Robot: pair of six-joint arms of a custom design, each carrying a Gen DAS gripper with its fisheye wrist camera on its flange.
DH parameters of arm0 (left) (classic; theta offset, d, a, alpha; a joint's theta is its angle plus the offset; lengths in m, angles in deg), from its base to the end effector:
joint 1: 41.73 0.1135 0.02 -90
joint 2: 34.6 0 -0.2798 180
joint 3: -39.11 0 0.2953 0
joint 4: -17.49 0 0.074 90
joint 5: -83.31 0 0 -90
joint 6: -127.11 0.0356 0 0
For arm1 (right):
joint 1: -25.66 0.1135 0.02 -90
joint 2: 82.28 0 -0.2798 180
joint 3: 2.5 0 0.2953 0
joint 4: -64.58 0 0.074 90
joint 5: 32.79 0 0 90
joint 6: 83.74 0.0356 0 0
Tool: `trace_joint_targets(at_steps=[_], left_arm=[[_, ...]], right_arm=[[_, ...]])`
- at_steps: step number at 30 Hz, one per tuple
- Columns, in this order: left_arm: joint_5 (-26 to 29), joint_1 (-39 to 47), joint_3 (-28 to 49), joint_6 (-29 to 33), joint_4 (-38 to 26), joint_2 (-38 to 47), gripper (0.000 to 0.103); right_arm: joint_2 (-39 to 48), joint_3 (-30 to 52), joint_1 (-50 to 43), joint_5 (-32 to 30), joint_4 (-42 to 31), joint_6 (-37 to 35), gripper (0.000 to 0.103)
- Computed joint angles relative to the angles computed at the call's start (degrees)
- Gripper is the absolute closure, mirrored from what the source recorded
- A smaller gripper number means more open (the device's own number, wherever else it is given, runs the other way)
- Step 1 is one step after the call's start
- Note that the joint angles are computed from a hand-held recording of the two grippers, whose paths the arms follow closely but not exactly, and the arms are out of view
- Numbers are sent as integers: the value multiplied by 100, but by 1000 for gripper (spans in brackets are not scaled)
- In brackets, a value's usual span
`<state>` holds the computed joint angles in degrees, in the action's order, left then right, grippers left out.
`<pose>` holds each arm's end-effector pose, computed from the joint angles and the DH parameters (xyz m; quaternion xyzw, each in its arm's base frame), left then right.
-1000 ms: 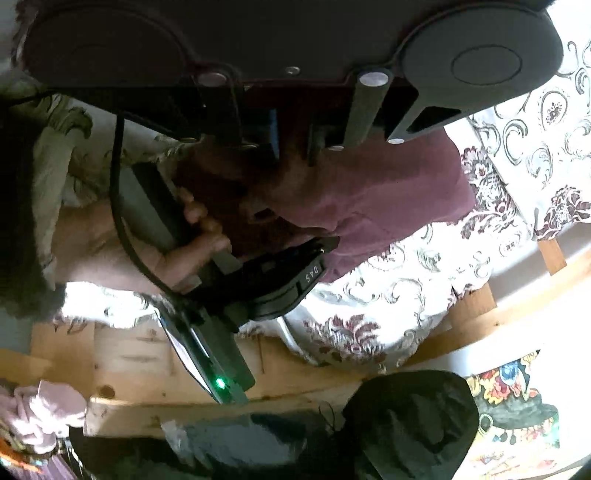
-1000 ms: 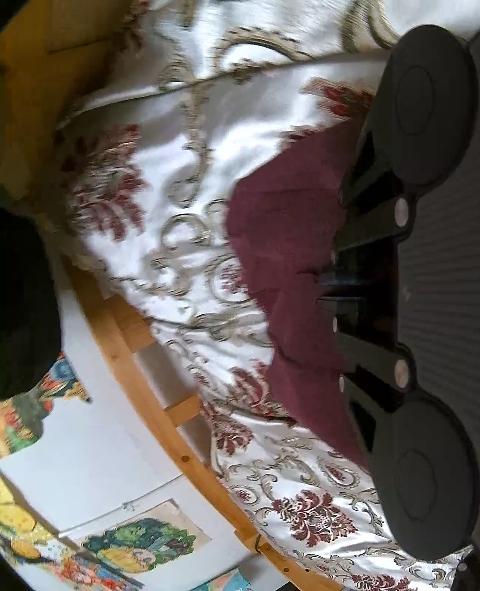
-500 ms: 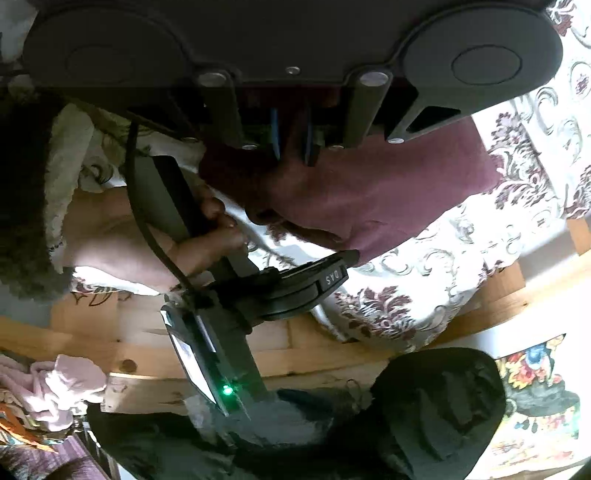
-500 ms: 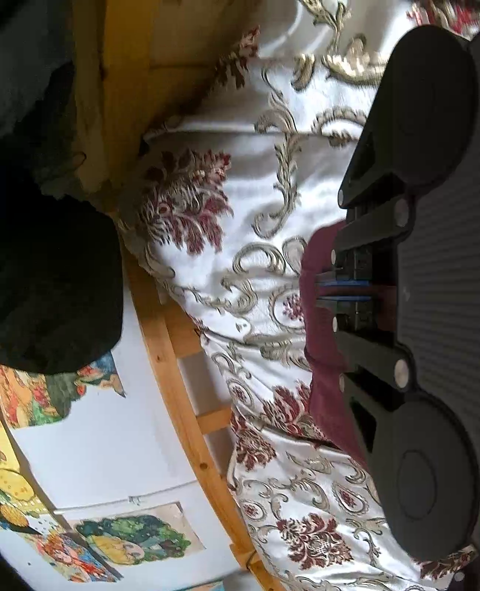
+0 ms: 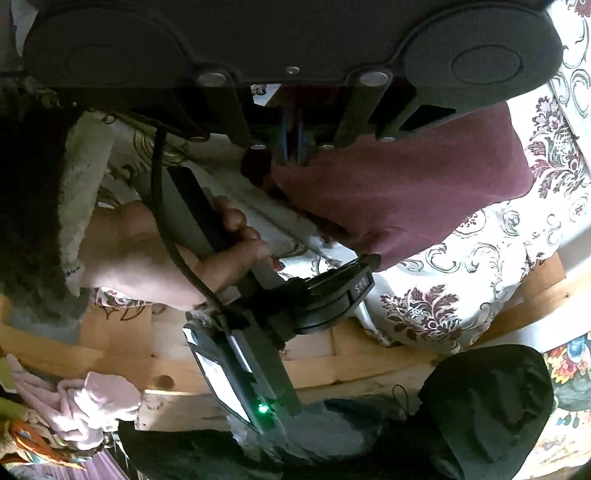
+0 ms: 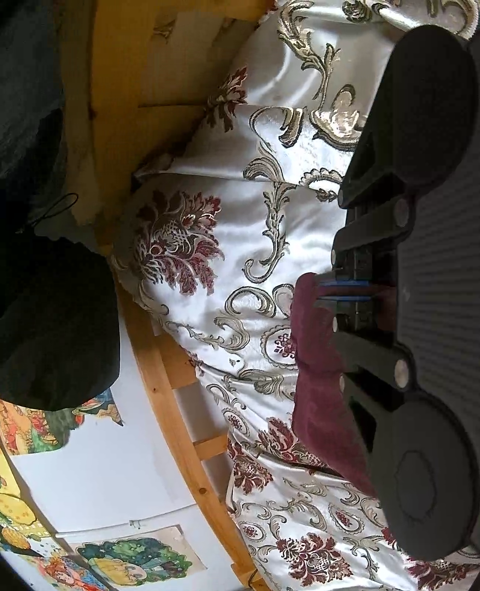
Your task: Fold small clothes
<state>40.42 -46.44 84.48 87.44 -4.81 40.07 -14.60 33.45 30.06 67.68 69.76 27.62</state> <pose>0.2615 -0.0477 0.1618 0.5166 0.7070 -0.2310 0.4242 0.2621 0.0137 0.1683 0.1724 0.8307 0.0411 0.5278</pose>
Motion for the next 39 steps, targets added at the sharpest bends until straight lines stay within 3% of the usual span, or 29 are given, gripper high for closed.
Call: trace_joint_targets(at_steps=[11,19,22,25,27,29,31,34,36,37,39], left_arm=[[88,152,306,119,-493,517,99],[358,358,680,55,-1094,946,99],[650,522,832,195,-1494,1005,94],[1024,749,891,230,-1741,958,78],[1174,893,883,72,-1786,877,56],[1353,1054,886,-152,-1811,855,46],[1521,1214,884,-484,-1716,841,40],[1640,1453,675,-1461,-1001,622,22],[1418,1558,436,-2334,-215,382,8],[1254,1593,355,-2652,77,300,6],[901,1626,281,-3093,383,204,3]], right_arm=[[103,24,-131,-206,-351,118,97],[47,-29,-34,-102,-442,105,97],[-37,-62,-20,-128,-537,101,96],[-196,-134,-24,-138,-653,187,86],[-303,-143,-25,-125,-814,246,78],[-459,-170,-6,-127,-972,245,74],[-638,-177,74,-33,-1182,186,61],[-1079,-223,252,151,-1593,74,43],[-1457,-272,317,141,-1870,20,36],[-1724,-318,332,101,-2050,47,29],[-2267,-430,304,-96,-2363,166,26]])
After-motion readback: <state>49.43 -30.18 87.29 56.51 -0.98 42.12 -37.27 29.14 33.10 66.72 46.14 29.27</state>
